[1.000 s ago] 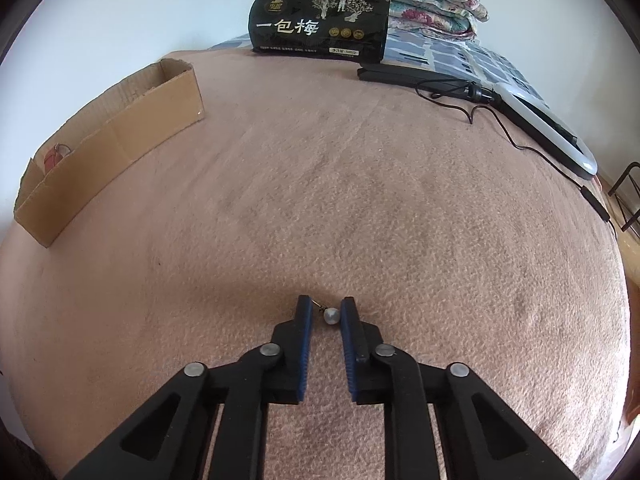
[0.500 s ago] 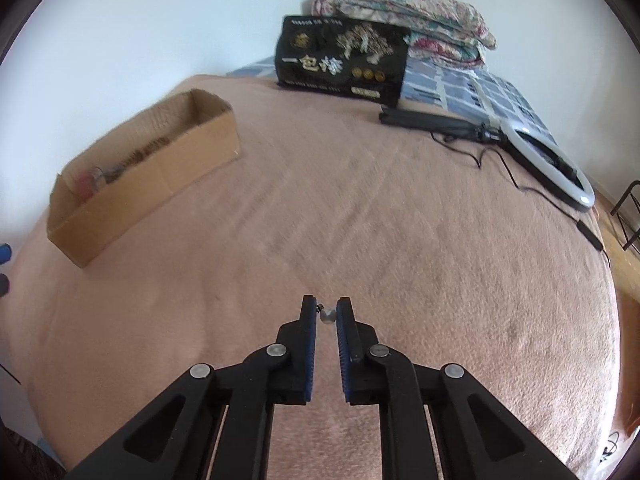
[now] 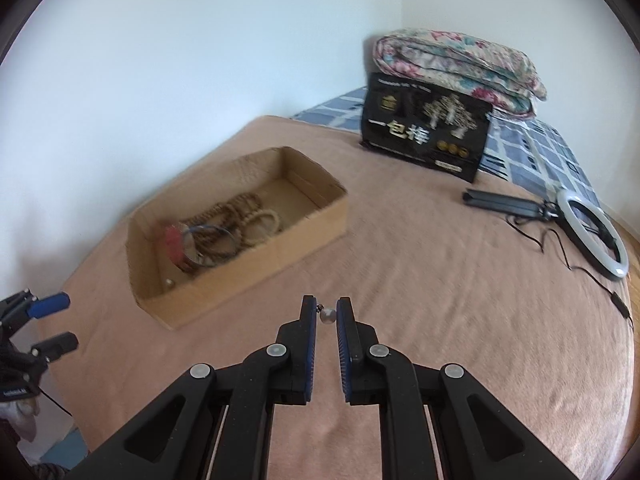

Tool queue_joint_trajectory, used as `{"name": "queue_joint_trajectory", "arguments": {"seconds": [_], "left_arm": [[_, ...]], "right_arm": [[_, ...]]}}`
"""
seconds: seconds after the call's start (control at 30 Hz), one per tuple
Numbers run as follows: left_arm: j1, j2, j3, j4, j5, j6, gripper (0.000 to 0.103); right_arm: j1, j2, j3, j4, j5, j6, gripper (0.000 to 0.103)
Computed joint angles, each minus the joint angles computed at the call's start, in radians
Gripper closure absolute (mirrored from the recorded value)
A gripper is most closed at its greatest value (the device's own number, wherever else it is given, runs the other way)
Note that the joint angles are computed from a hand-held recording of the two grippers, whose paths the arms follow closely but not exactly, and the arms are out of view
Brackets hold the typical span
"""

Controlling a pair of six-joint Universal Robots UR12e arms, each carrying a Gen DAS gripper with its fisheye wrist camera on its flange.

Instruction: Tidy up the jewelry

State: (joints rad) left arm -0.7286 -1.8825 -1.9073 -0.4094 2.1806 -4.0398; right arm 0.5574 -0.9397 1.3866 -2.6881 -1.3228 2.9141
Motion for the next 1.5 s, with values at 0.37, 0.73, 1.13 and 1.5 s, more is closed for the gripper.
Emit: {"name": "queue_joint_trajectory", "arguments": {"seconds": [0.37, 0.73, 1.13, 1.5], "left_arm": [[0.0, 0.019, -0.023, -0.008, 0.007, -0.031, 0.044], [0.0, 0.034, -0.038, -0.012, 0.011, -0.047, 0.044], [-0.001, 0.045, -0.048, -0.008, 0.016, -0.052, 0.044], [-0.011, 0.05, -0.041, -0.014, 0.031, -0.051, 0.044]], "right_arm": [[0.04, 0.05, -0.094, 0.045, 0.048, -0.002, 0.095], [0.071, 0.08, -0.146, 0.093, 0.082, -0.011, 0.095], [0.087, 0.083, -0.158, 0.102, 0.082, -0.015, 0.079], [0.087, 0.058, -0.123, 0.019, 0.047, 0.027, 0.022]]}}
